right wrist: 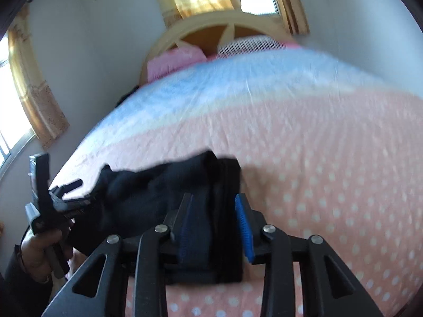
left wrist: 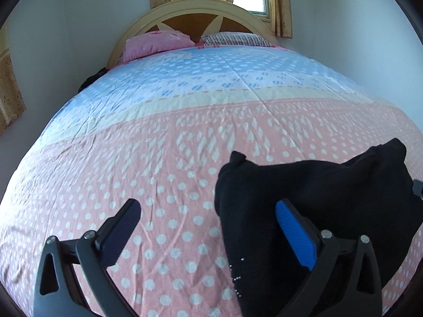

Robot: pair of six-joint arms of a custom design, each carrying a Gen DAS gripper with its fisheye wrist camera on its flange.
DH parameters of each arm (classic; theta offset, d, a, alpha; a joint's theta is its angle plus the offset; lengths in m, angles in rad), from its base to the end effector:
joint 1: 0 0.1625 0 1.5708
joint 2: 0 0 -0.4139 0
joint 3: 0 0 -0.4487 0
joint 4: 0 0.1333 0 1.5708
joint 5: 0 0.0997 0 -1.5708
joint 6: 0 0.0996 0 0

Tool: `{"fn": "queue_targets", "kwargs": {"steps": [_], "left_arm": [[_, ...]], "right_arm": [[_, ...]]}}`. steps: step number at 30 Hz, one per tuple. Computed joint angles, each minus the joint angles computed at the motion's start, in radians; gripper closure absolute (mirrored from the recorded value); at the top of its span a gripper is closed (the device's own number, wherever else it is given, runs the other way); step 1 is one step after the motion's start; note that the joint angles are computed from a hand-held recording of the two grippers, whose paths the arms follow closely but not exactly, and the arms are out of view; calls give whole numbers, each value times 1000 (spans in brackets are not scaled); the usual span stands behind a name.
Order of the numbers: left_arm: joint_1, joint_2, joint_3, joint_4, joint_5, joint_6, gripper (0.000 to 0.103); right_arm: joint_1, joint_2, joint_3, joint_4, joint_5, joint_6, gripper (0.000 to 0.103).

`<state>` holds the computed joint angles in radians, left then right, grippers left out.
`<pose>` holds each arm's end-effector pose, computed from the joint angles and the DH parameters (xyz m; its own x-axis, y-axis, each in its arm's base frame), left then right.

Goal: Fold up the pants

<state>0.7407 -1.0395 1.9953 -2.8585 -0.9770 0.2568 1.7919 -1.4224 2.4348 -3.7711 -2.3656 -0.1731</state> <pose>-0.3077 -0.5375 0.1073 -0.4939 0.6347 -0.5944 0.8511 0.4929 -0.1808 0.1486 -0.3775 0.2577 -0.8021 0.4222 0.4224 -0.2234 0.4439 -0.8678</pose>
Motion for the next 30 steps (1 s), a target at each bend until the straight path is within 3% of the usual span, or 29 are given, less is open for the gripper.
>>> {"fn": "queue_targets", "kwargs": {"steps": [2,3,4,6,9,12,14,16,23,30], "left_arm": [[-8,3,6,-7,9,13,0],[-11,4,9,-13,13,20,0],[-13,4,12,-13,16,23,0],[-15,3,12,-7,16,21,0],[-13,-1,14,-4,15,19,0],[-11,0,11,1,9,17,0],[-7,-3,10,7,-1,15,0],[-3,-2,10,10,-8,11,0],[-1,-23,25,31,-25,-9,0],[-1,-55,39,67,-36,-17,0]], "right_arm": [[26,28,-23,-43,20,-58,59],[29,33,-29,-35,65,-81,55],[24,30,-30,-9,104,-86,50],[8,29,-33,58,166,-94,50],[-10,56,-45,102,111,-88,50],[-73,3,-12,190,140,1,50],[-107,-31,16,189,211,-12,50],[-110,-40,21,200,223,-8,50],[-93,36,7,100,171,-129,50],[-116,-25,45,128,234,-90,51]]}}
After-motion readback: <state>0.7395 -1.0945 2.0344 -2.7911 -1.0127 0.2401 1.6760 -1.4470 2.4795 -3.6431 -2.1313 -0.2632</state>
